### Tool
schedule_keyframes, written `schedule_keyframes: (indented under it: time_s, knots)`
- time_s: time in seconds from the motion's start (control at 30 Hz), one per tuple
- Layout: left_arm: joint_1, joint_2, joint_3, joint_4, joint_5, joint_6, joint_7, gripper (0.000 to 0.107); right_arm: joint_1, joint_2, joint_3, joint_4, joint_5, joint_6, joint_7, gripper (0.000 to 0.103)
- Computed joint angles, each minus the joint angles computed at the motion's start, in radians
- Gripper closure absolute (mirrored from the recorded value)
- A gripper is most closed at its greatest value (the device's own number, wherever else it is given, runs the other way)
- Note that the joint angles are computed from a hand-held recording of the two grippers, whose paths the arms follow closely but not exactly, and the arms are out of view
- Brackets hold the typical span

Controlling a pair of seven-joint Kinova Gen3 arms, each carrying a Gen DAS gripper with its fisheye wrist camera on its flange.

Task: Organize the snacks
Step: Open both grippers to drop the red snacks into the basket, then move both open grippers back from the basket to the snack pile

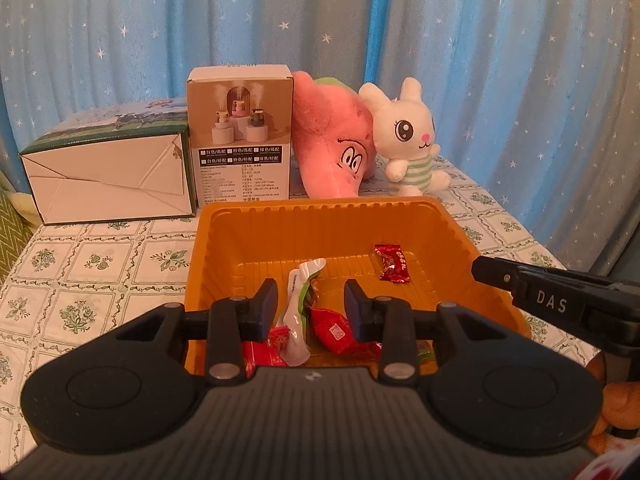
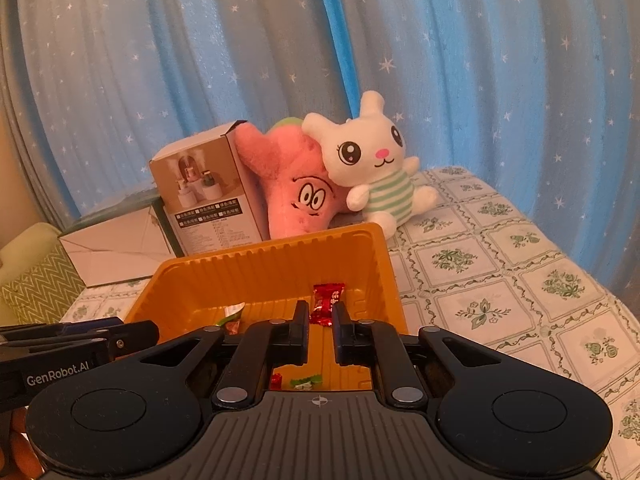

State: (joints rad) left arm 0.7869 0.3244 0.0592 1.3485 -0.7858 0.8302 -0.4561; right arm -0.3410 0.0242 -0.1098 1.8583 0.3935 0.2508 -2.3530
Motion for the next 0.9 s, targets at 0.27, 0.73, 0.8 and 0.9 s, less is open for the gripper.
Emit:
schedule_keyframes:
  time_s: [0.27,0.73,0.8,0.9]
  knots:
    - [0.040,-0.044,0.013,0.064,-0.079,0.002,0.072,0.073,-0.004,-0.042,-0.032,0.027,0.116,0.040,-0.071,0.090]
    - [0.088,-0.187,0.167,0.247,-0.207,0.143,0.302,0.049,0.140,-0.284,-0.239,0.173,0.121,0.096,-0.123,0.037]
    - [0.096,-0.208,0.199,0.274,-0.221,0.173,0.345,0.048,0.153,-0.335,-0.266,0.198,0.091,0.111,-0.104,0.037]
    - [0.112,-0.234,0.249,0.313,-0.243,0.224,0.408,0.046,0.156,-0.407,-0.288,0.235,0.034,0.139,-0.066,0.037]
